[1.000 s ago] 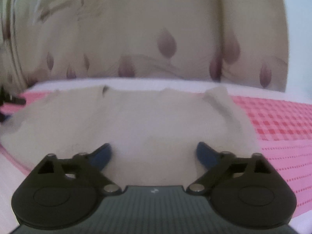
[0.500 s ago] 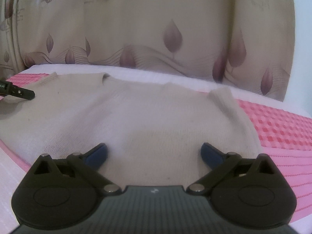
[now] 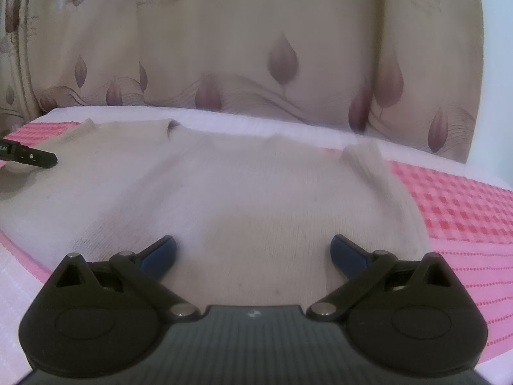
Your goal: Fold small clothes
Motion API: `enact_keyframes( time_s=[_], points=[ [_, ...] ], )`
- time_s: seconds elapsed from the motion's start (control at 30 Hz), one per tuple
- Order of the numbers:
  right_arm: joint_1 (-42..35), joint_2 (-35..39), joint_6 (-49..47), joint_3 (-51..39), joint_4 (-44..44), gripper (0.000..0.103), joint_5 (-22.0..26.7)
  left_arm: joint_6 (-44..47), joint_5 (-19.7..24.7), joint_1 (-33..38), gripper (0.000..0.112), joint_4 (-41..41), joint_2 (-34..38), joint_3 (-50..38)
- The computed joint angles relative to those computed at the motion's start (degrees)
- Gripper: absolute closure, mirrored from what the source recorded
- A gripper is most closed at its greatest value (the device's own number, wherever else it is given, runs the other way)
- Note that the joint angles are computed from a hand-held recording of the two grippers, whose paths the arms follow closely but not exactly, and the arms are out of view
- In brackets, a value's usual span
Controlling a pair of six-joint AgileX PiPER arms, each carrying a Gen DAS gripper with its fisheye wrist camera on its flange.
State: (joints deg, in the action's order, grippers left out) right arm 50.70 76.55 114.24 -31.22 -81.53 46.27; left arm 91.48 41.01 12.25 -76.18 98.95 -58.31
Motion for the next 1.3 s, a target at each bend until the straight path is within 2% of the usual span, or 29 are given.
enact_keyframes(
  time_s=[0.83,1.3],
  points=[
    [2.03,1.43,-0.74,-0.75,0.21,0.000,3.65,1.29,-0.36,-0.22,0.009,0.79,0.72,-0.64],
    [2.18,1.38,-0.07,-0.50,-0.20,0.000,3.91,1.89,0.25,0.19,0.009,1.35,1.30,-1.22]
  ],
)
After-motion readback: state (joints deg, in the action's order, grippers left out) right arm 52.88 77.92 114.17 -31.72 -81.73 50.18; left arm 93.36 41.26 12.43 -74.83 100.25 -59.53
